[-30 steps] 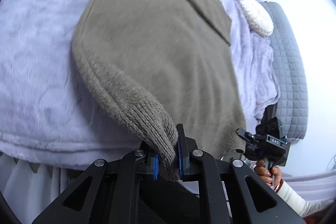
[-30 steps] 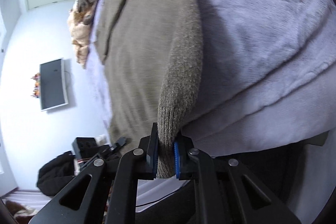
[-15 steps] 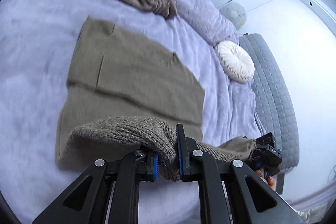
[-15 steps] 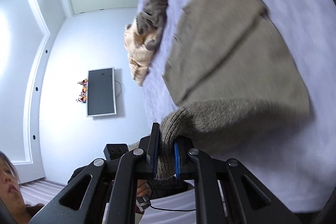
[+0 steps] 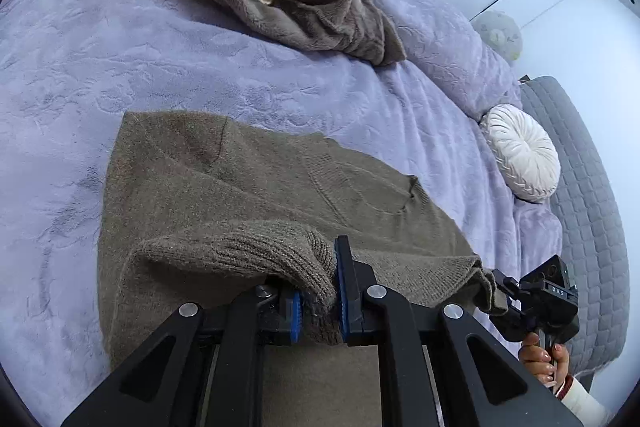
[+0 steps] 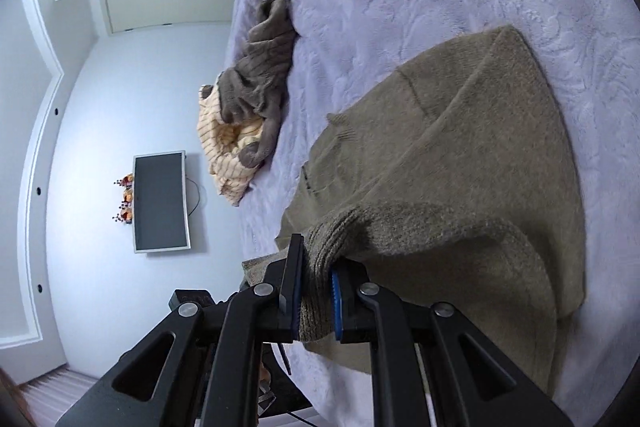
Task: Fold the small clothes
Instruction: 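Lift the hem with both grippers and fold it up onto the collar, then lay the hem on the collar and open both grippers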
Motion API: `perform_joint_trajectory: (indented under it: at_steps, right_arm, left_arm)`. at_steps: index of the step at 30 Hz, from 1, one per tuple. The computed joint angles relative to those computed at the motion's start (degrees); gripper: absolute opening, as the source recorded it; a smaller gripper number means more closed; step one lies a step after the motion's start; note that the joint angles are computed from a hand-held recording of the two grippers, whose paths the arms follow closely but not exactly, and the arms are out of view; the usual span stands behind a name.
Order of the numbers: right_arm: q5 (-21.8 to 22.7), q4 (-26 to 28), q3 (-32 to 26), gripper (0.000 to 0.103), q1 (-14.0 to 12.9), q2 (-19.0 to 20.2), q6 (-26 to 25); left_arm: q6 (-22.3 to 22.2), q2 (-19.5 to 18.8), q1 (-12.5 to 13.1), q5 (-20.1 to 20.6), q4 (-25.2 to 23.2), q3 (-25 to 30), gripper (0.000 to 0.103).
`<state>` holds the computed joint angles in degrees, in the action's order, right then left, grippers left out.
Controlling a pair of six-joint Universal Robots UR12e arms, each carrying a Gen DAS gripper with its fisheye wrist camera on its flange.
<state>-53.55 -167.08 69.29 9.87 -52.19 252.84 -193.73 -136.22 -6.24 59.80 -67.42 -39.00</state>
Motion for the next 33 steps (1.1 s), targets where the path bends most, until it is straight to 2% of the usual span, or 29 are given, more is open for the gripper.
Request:
perform_joint_trajectory:
  at_steps: [2, 3, 4, 5, 6, 8, 12, 13, 14, 16, 17, 18, 20, 22, 24, 26, 28, 29, 31, 33]
  right_arm:
    - [0.2, -0.7, -0.2, 0.012, -0.2, 1.2, 1.2]
    - [0.3, -1.4, -0.6, 0.012, -0.2, 1.9, 2.1]
    - [0.4, -1.8, -0.6, 0.012, -0.3, 2.3, 2.5]
    - [0.5, -2.4, -0.5, 0.012, -0.4, 2.7, 2.9]
    - [0.5, -3.0, -0.4, 0.013, -0.5, 2.9, 3.3]
    - [0.4, -4.8, -0.1, 0.016, -0.6, 3.3, 4.8]
    - [-1.2, -8.2, -0.6, 0.02, -0.7, 3.7, 7.6]
    - [-2.3, -8.3, -0.9, 0.027, -0.7, 3.6, 8.0]
    - [-3.7, -8.5, -1.1, 0.039, -0.6, 3.5, 8.5]
    - [-8.2, -9.6, -0.9, 0.052, -0.5, 2.8, 9.8]
    - [-10.0, -8.8, -1.0, 0.052, -0.4, 2.4, 9.0]
    - [-11.1, -6.5, -1.2, 0.052, -0.4, 1.8, 6.6]
    - [-14.1, 2.6, -2.3, 0.052, -0.1, 0.2, -2.2]
    - [-17.5, 13.4, -4.5, 0.052, 0.6, -0.6, -12.3]
    - [-22.8, 25.3, -8.5, 0.052, 1.8, -0.1, -23.9]
    - [-27.6, 33.7, -12.3, 0.051, 3.0, 1.2, -31.2]
    - [-30.3, 38.5, -15.0, 0.045, 3.6, 2.7, -34.1]
    - [-31.0, 40.7, -16.2, 0.029, 3.7, 3.5, -34.5]
    - [-29.3, 42.1, -16.8, 0.008, 3.3, 4.2, -33.9]
    - [-29.9, 42.4, -16.9, 0.007, 3.4, 3.9, -33.9]
  left_arm:
    - [-1.3, -0.4, -0.3, 1.8, 0.3, -0.3, 0.015]
    - [-1.3, -0.9, -0.4, 2.7, -0.7, 0.5, 0.018]
    - [-1.1, -1.1, -0.5, 3.8, -1.4, 0.6, 0.034]
    - [-1.1, -1.4, -0.7, 6.2, -2.6, 1.3, 0.047]
    - [-1.5, -1.3, -1.0, 9.1, -2.0, 1.1, 0.063]
    - [-1.6, -0.5, -1.2, 12.1, 1.1, -0.3, 0.065]
    - [-2.7, -0.2, -0.6, 11.1, 1.8, 0.2, 0.065]
    - [-2.9, -0.2, -0.5, 11.0, 2.2, 0.3, 0.065]
    - [-3.3, 0.0, -0.5, 11.8, 3.2, 0.3, 0.065]
    - [-3.2, 0.4, -0.5, 13.9, 5.5, 0.2, 0.065]
    - [-3.0, 0.5, -0.4, 14.0, 6.4, 0.2, 0.065]
    - [-2.9, 0.6, -0.3, 13.7, 6.6, 0.2, 0.065]
    - [-1.9, 0.5, -0.2, 12.3, 5.4, 0.4, 0.065]
    - [0.7, -0.2, -0.4, 11.6, 1.8, 1.5, 0.065]
    - [3.6, -0.8, -1.0, 11.7, -0.7, 2.0, 0.065]
    - [4.8, -1.5, -1.5, 11.3, -1.9, 2.5, 0.065]
    - [4.4, -2.5, -1.9, 11.5, -2.6, 3.3, 0.065]
    - [3.8, -2.9, -2.1, 12.0, -2.8, 3.8, 0.065]
    - [3.0, -3.4, -2.3, 13.2, -2.1, 4.5, 0.065]
    - [2.5, -3.7, -2.3, 15.2, -0.8, 4.8, 0.065]
